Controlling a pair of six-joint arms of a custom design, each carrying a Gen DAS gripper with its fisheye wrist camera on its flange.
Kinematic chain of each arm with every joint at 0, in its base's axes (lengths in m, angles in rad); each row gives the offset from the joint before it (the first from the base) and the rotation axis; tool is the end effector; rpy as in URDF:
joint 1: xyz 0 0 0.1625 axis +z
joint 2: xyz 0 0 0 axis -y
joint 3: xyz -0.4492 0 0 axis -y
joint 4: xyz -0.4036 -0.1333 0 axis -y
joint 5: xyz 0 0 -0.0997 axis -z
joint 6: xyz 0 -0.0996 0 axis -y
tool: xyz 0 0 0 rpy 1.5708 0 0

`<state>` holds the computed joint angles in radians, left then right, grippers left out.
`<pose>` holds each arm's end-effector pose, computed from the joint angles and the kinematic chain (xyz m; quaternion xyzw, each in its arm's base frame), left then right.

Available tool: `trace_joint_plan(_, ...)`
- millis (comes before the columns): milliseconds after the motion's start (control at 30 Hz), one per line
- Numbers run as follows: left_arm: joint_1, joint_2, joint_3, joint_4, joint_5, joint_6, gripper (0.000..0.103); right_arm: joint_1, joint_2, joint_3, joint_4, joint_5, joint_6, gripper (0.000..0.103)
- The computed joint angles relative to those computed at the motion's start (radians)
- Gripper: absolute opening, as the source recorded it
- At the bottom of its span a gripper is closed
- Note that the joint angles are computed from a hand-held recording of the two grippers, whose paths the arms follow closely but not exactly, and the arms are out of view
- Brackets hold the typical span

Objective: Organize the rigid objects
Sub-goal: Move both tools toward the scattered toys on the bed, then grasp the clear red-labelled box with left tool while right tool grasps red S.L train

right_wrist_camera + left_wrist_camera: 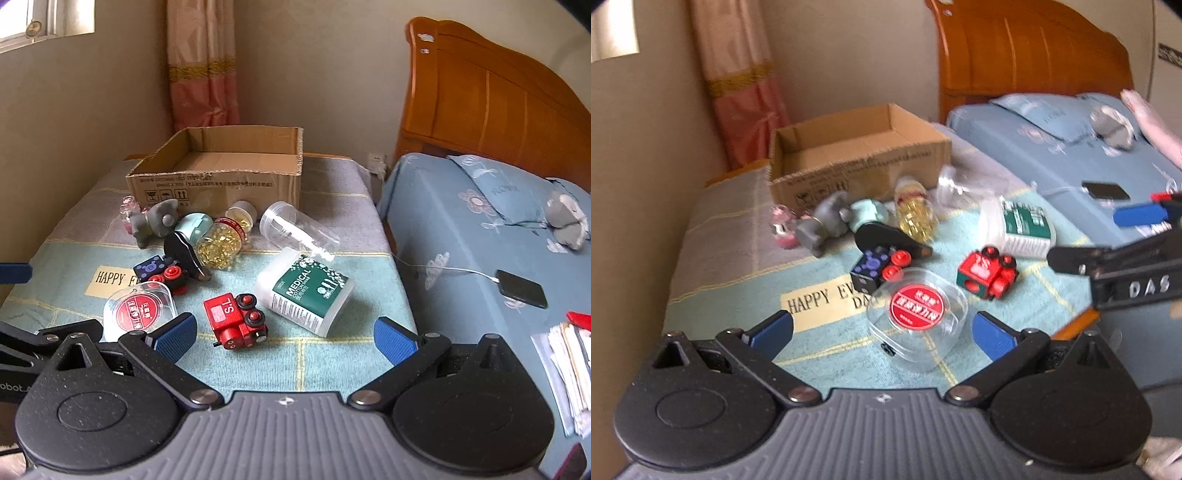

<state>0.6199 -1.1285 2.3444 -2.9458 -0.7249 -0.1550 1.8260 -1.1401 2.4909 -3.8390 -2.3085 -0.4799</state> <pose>-0.2385 -0.4256 0.1406 0.3222 0.8506 -0.2766 0.3101 0.1638 -0.3652 0.2112 0.1515 -0.8378 0.3742 0.3675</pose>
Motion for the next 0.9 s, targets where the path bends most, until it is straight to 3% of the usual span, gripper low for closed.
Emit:
trace_joint_plan(200,0.082,0.022,-0.025,0.004,-0.130,0.143,0.102,-0.081,-0.019,0.020,0.007,0.073,-0.051,0.103)
trace_joint_plan(600,0.192,0.091,-0.094,0.020,-0.269,0.301,0.102,-0.171,-0.012,0.024,0.023,0.120,-0.088,0.103)
trace_joint_plan(900,0.226,0.101,-0.131,0.060,-0.306,0.336,0.103,-0.227,-0.016,-0.006,0.089,0.159,-0.109,0.103)
